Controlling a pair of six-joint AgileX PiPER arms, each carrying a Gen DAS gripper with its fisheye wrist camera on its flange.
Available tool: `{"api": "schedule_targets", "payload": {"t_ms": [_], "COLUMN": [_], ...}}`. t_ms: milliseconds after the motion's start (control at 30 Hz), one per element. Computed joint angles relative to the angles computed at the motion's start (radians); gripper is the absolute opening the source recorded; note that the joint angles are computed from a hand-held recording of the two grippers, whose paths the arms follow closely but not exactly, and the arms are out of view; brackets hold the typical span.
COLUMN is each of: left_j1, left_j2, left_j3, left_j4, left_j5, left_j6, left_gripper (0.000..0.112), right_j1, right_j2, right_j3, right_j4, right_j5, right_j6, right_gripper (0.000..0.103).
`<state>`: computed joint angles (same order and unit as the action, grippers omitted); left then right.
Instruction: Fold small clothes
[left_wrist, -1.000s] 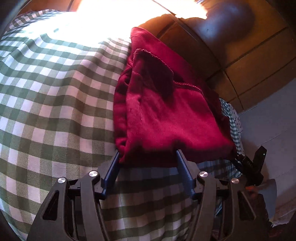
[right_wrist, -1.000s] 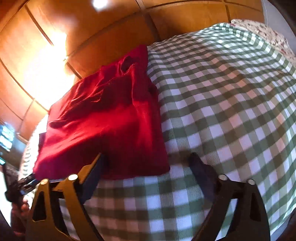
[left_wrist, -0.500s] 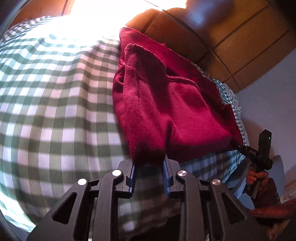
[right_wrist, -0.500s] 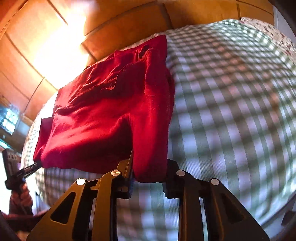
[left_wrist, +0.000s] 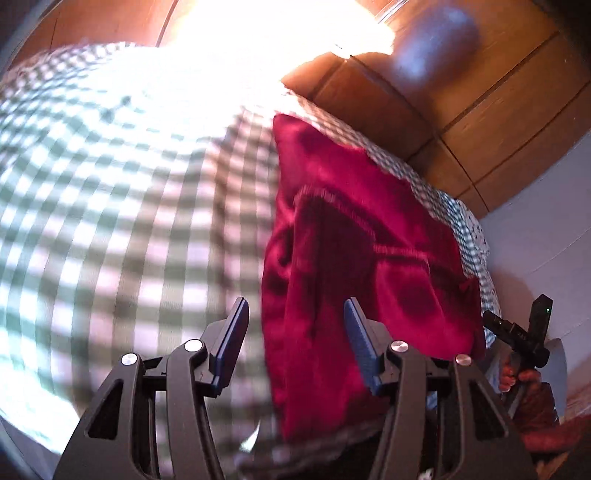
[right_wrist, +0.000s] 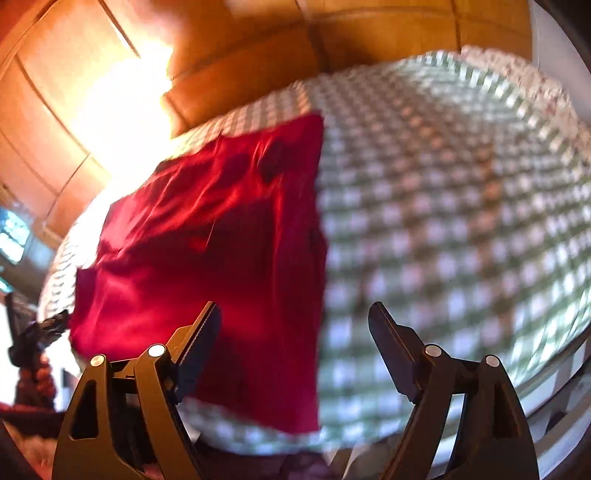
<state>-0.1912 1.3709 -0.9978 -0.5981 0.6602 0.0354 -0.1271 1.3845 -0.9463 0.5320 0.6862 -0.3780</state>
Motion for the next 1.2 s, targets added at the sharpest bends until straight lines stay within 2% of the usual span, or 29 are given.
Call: {"api": "schedule_targets", "payload": {"t_ms": [100, 167, 200, 233, 267, 300, 333, 533, 700, 833, 933, 1033, 1100, 1167, 1200], "left_j1": [-0.021, -0.024, -0.042, -0.058, -0.069, -0.078, -0.071, -0.047, -0.018, -0.013, -0.022, -0.026, -0.021, -0.016, -0.021], "left_j2": [0.096, 0.150, 0.173, 0.182, 0.183, 0.186, 0.170, 0.052, 0.068, 0.176, 0.309, 0.471, 0.572, 0.689, 0.748], "left_j3": [-0.086, -0.137, -0.163, -0.187, -0.196, -0.208, -0.193, -0.111, -0.200, -0.374, -0.554, -0.763, -0.882, -1.037, -1.117], "left_j4": [0.028, 0.051, 0.098, 0.142, 0.178, 0.186, 0.158, 0.100, 0.098, 0.195, 0.301, 0.408, 0.425, 0.454, 0.483], "left_j5": [-0.027, -0.017, -0.019, -0.009, -0.008, -0.014, -0.021, -0.047, -0.045, -0.036, 0.003, 0.079, 0.126, 0.206, 0.250], "left_j6": [-0.006, -0.001, -0.037, -0.072, -0.103, -0.125, -0.106, -0.006, 0.013, -0.053, -0.130, -0.230, -0.280, -0.339, -0.367], "left_gripper": [0.048, 0.034, 0.029, 0.017, 0.009, 0.009, 0.008, 0.007, 0.007, 0.007, 0.007, 0.007, 0.007, 0.007, 0.007], "right_j1": [0.049, 0.069, 0.097, 0.121, 0.134, 0.136, 0.137, 0.104, 0.095, 0.099, 0.107, 0.128, 0.144, 0.170, 0.183], "right_j2": [0.089, 0.142, 0.164, 0.169, 0.169, 0.157, 0.133, -0.011, 0.026, 0.155, 0.318, 0.484, 0.606, 0.707, 0.781], "right_j3": [-0.064, -0.105, -0.125, -0.132, -0.138, -0.139, -0.129, -0.105, -0.218, -0.375, -0.574, -0.791, -0.956, -1.088, -1.184], "right_j4": [-0.033, -0.052, -0.101, -0.157, -0.177, -0.178, -0.190, -0.158, -0.116, -0.123, -0.167, -0.249, -0.301, -0.393, -0.444], "right_j5": [-0.066, -0.073, -0.074, -0.075, -0.070, -0.047, -0.039, 0.018, 0.025, 0.015, 0.044, 0.095, 0.148, 0.188, 0.233], "right_j6": [0.041, 0.044, 0.077, 0.123, 0.133, 0.123, 0.126, 0.089, 0.085, 0.126, 0.206, 0.307, 0.376, 0.446, 0.491], "right_gripper": [0.070, 0.060, 0.047, 0.037, 0.029, 0.014, 0.012, 0.009, 0.008, 0.008, 0.007, 0.007, 0.007, 0.007, 0.006]}}
